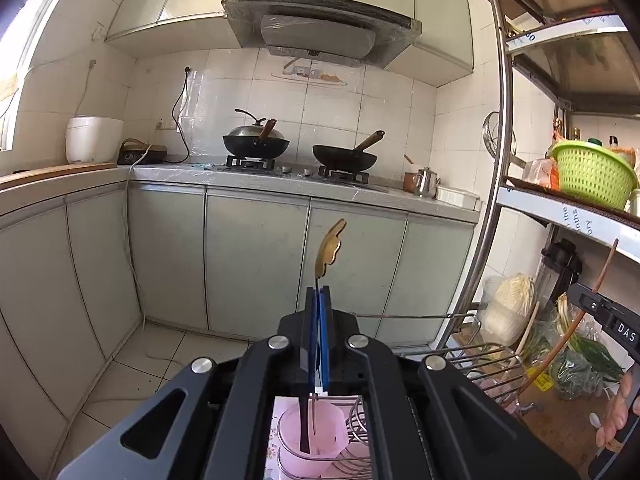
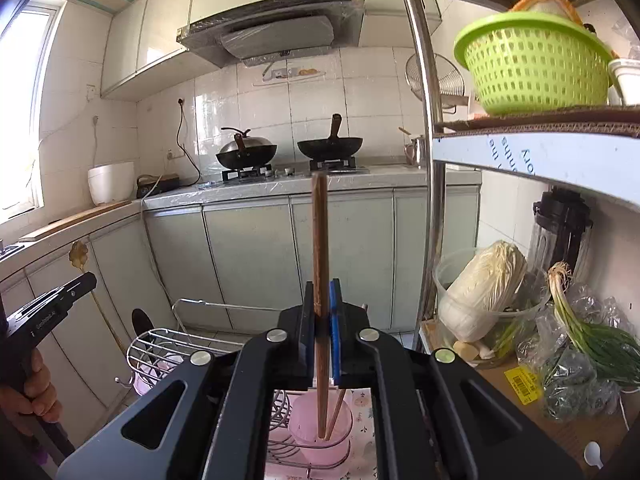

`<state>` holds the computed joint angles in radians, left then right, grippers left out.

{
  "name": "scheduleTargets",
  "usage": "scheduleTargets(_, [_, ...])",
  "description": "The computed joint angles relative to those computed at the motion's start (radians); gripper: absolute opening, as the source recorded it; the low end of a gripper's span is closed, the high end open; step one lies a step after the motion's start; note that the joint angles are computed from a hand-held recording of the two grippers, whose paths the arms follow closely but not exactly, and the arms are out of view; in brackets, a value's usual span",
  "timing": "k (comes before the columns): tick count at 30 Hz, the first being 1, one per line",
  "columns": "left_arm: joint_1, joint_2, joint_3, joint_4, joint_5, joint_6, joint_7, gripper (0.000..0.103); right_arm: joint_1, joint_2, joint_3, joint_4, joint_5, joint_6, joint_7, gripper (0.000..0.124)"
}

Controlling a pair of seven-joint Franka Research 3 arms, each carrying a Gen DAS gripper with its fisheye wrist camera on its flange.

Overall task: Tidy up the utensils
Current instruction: 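Lift the gold spoon with the left tool while the right tool lifts the chopstick, then release the gold spoon into the pink cup while the right tool releases the chopstick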

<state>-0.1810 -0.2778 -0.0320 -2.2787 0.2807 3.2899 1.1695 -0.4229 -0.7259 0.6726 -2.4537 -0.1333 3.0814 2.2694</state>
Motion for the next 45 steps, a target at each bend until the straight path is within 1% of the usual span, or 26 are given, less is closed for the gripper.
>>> scheduleTargets(1, [0.008,0.008,-0.007,-0.002,0.003,0.002,0.001,0.001,0.002,0.01,0.003,0.0,0.001,-0.002,0.0,0.006])
scheduleTargets(3, [0.042,0.023,-0.037,-0.008,0.013,0.005,-0.001,0.001,0.009,0.035,0.005,-0.003,-0.002,-0.012,0.0,0.006])
scheduleTargets(4, [0.038,0.032,-0.036,-0.008,0.015,-0.001,-0.001,0.001,0.013,0.043,0.006,-0.004,-0.004,-0.018,0.003,0.006])
scheduleTargets(5, [0.0,0.038,-0.002,-0.011,0.012,-0.009,0.008,0.001,0.019,0.054,0.004,-0.006,-0.007,-0.025,0.005,0.006])
scheduleTargets(6, [-0.015,0.042,0.011,-0.017,0.01,-0.012,0.013,0.001,0.027,0.061,0.001,-0.009,-0.01,-0.03,0.008,0.006])
scheduleTargets(7, [-0.004,0.044,-0.001,-0.024,0.011,-0.015,0.014,0.001,0.035,0.07,-0.001,-0.012,-0.014,-0.035,0.013,0.006])
scheduleTargets(8, [-0.011,0.046,0.004,-0.03,0.01,-0.017,0.019,0.001,0.041,0.076,-0.004,-0.016,-0.019,-0.039,0.019,0.006])
scheduleTargets(10, [-0.046,0.049,0.03,-0.042,0.0,-0.026,0.034,0.001,0.056,0.09,-0.012,-0.023,-0.028,-0.048,0.03,0.006])
scheduleTargets(12, [-0.068,0.054,0.045,-0.05,-0.013,-0.038,0.05,0.001,0.07,0.104,-0.019,-0.028,-0.038,-0.058,0.044,0.006])
scheduleTargets(14, [-0.05,0.059,0.021,-0.055,-0.019,-0.052,0.056,0.001,0.087,0.12,-0.029,-0.031,-0.051,-0.072,0.055,0.006])
scheduleTargets(16, [-0.056,0.063,0.02,-0.062,-0.034,-0.064,0.067,0.001,0.106,0.135,-0.038,-0.033,-0.065,-0.086,0.07,0.006])
scheduleTargets(18, [-0.053,0.067,0.011,-0.063,-0.047,-0.079,0.078,0.001,0.099,0.131,-0.028,-0.038,-0.092,-0.088,0.097,0.006])
scheduleTargets(21, [-0.005,0.073,-0.039,-0.062,-0.041,-0.103,0.069,0.001,0.108,0.137,-0.035,-0.033,-0.12,-0.1,0.119,0.006])
scheduleTargets(23, [0.003,0.078,-0.049,-0.059,-0.046,-0.117,0.071,0.001,0.113,0.144,-0.04,-0.028,-0.136,-0.112,0.137,0.007])
scheduleTargets(26, [0.064,0.077,-0.103,-0.06,-0.013,-0.119,0.033,0.002,0.143,0.171,-0.068,-0.02,-0.16,-0.129,0.14,0.007])
scheduleTargets(28, [0.053,0.077,-0.094,-0.059,-0.016,-0.133,0.039,0.004,0.151,0.185,-0.076,-0.011,-0.188,-0.146,0.145,0.007])
scheduleTargets(29, [0.036,0.075,-0.08,-0.06,-0.029,-0.14,0.051,0.007,0.157,0.189,-0.079,-0.007,-0.201,-0.159,0.151,0.007])
scheduleTargets(30, [0.015,0.074,-0.062,-0.06,-0.048,-0.147,0.067,0.01,0.165,0.196,-0.085,-0.002,-0.213,-0.17,0.155,0.009])
scheduleTargets(31, [-0.004,0.071,-0.046,-0.063,-0.069,-0.15,0.082,0.018,0.182,0.204,-0.098,-0.001,-0.219,-0.178,0.157,0.017])
scheduleTargets(32, [-0.028,0.068,-0.025,-0.067,-0.096,-0.149,0.103,0.023,0.196,0.208,-0.11,-0.002,-0.225,-0.182,0.163,0.024])
scheduleTargets(33, [-0.046,0.064,-0.011,-0.07,-0.119,-0.147,0.119,0.025,0.205,0.208,-0.118,-0.004,-0.234,-0.18,0.174,0.04])
scheduleTargets(34, [-0.059,0.059,0.0,-0.076,-0.138,-0.143,0.134,0.027,0.206,0.2,-0.12,-0.013,-0.248,-0.17,0.193,0.05])
scheduleTargets(36, [-0.072,0.047,0.01,-0.085,-0.16,-0.142,0.154,0.029,0.195,0.182,-0.109,-0.022,-0.274,-0.166,0.223,0.053])
scheduleTargets(40, [-0.09,0.018,0.018,-0.104,-0.192,-0.156,0.18,0.03,0.218,0.164,-0.114,-0.029,-0.296,-0.196,0.24,0.053])
scheduleTargets(43, [-0.094,-0.015,0.015,-0.132,-0.203,-0.156,0.182,0.03,0.224,0.136,-0.103,-0.043,-0.313,-0.216,0.275,0.053])
scheduleTargets(45, [-0.074,-0.044,-0.007,-0.156,-0.19,-0.158,0.168,0.03,0.236,0.113,-0.099,-0.059,-0.314,-0.223,0.302,0.053])
